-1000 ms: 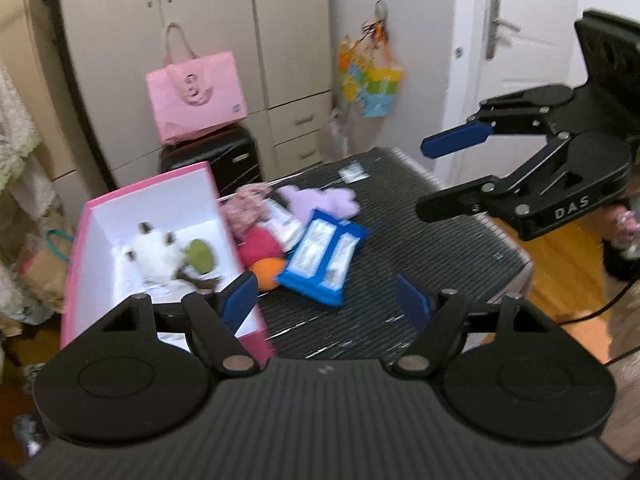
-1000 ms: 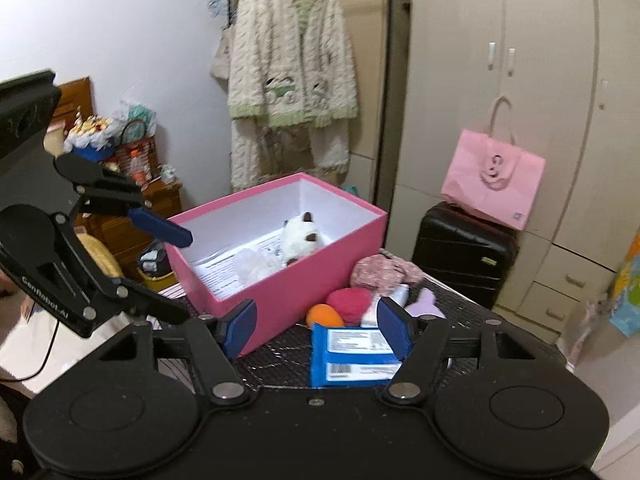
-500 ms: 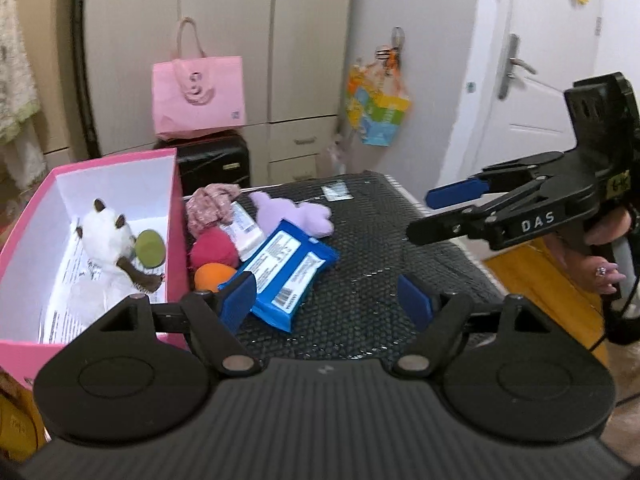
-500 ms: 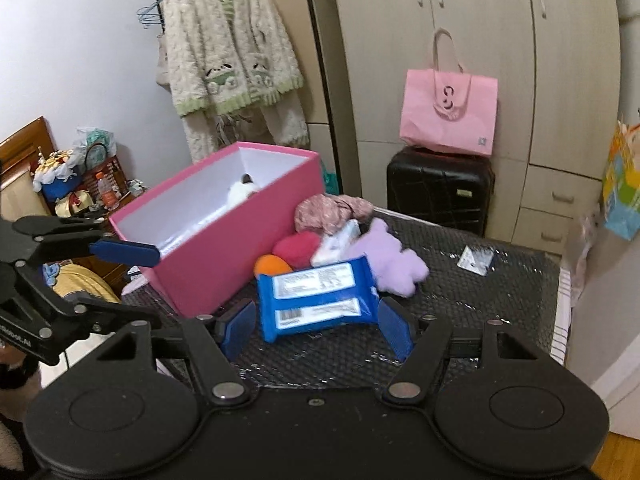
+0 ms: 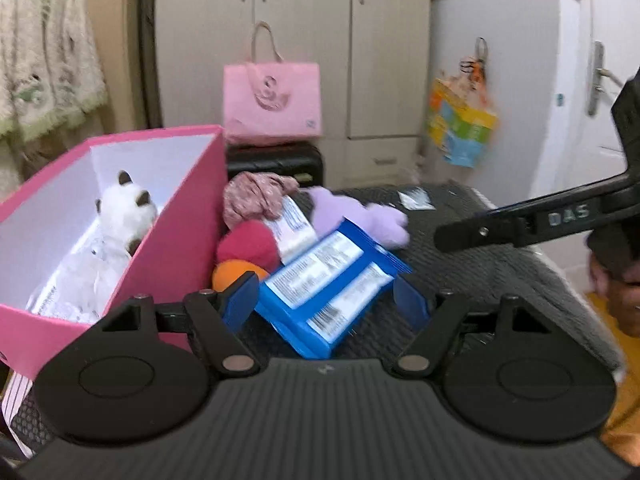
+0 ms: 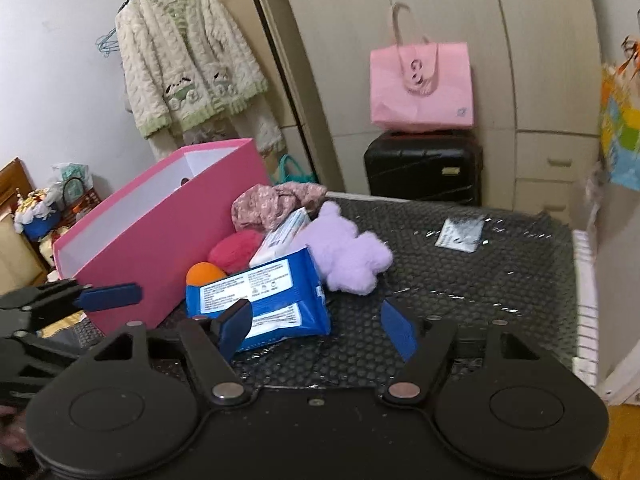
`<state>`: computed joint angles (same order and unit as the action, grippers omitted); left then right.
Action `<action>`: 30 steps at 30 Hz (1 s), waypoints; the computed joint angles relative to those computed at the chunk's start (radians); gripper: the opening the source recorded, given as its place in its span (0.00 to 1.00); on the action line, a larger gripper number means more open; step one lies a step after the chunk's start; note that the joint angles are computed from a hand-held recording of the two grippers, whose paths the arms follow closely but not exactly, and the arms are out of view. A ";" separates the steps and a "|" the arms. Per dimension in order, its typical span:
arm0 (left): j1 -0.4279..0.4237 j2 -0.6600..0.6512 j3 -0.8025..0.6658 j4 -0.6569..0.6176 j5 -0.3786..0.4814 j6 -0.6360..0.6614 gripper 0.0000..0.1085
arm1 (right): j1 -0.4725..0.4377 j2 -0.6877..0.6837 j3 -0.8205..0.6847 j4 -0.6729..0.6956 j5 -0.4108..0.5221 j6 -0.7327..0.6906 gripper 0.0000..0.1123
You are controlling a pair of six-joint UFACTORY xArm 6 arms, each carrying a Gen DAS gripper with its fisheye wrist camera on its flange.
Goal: Organize soft objects
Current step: 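Close the left gripper on the blue wet-wipes pack while the right gripper closes on it too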
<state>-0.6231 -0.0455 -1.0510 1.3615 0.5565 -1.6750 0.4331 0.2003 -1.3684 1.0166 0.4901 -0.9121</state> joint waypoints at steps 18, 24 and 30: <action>-0.001 0.155 -0.090 -0.215 0.092 0.086 0.66 | -0.028 0.267 -0.286 0.042 0.183 0.035 0.67; 0.045 0.132 -0.055 -0.156 -0.012 -0.109 0.66 | -0.037 0.299 -0.311 0.102 0.235 -0.012 0.65; 0.054 0.136 -0.053 -0.086 -0.030 -0.223 0.67 | -0.039 0.322 -0.334 0.078 0.250 0.006 0.46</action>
<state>-0.5688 0.0906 -1.1037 1.2755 0.5262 -1.8984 0.3946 0.5221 -1.7021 1.0945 0.7404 -0.9064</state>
